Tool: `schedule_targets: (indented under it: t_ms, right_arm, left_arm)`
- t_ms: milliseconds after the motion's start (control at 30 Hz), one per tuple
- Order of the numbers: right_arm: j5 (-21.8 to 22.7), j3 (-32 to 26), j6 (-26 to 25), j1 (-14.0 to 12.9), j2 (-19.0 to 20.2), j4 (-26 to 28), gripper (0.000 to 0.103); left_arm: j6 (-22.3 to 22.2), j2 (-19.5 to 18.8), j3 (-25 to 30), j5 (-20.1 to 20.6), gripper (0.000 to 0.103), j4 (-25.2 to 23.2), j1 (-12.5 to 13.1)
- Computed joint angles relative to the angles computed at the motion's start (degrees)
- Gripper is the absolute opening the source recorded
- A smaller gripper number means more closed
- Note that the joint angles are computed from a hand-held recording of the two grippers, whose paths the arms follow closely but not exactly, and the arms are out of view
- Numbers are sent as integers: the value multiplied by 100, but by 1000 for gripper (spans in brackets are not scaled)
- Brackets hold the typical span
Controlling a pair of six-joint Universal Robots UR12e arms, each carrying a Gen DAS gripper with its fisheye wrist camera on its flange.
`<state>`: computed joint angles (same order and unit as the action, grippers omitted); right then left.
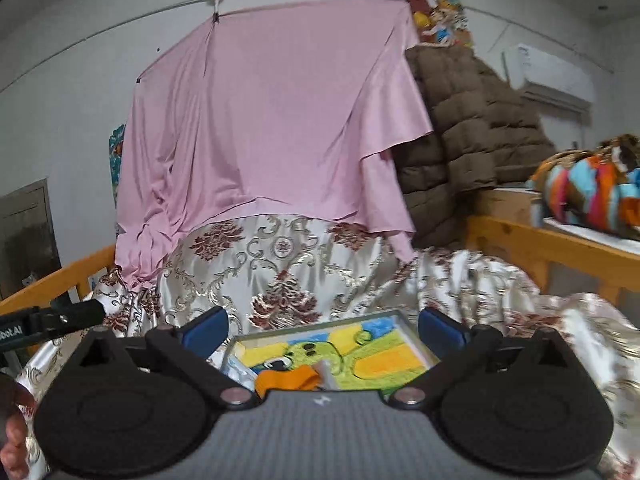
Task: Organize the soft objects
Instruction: 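Lower both items onto the tray, open both tools and withdraw, then move both open tools back over the pile of soft items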
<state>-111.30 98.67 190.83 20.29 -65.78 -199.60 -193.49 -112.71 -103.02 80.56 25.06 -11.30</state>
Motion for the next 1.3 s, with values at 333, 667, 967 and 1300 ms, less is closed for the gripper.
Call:
schedule_targets:
  t_ms: [333, 667, 967, 1300]
  right_arm:
    - [-885, 950, 39, 419, -418, -350, 103]
    - [-1241, 1454, -522, 849, -343, -1497, 103]
    - [-162, 1768, -210, 610, -446, -2140, 103]
    - [5, 1623, -929, 677, -216, -2378, 103]
  left_arm:
    - [403, 548, -968, -278, 102, -117, -77]
    - [837, 1018, -1608, -228, 102, -836, -74]
    - [1149, 990, -1576, -162, 102, -1023, -117]
    - [974, 924, -1455, -171, 102, -1301, -82]
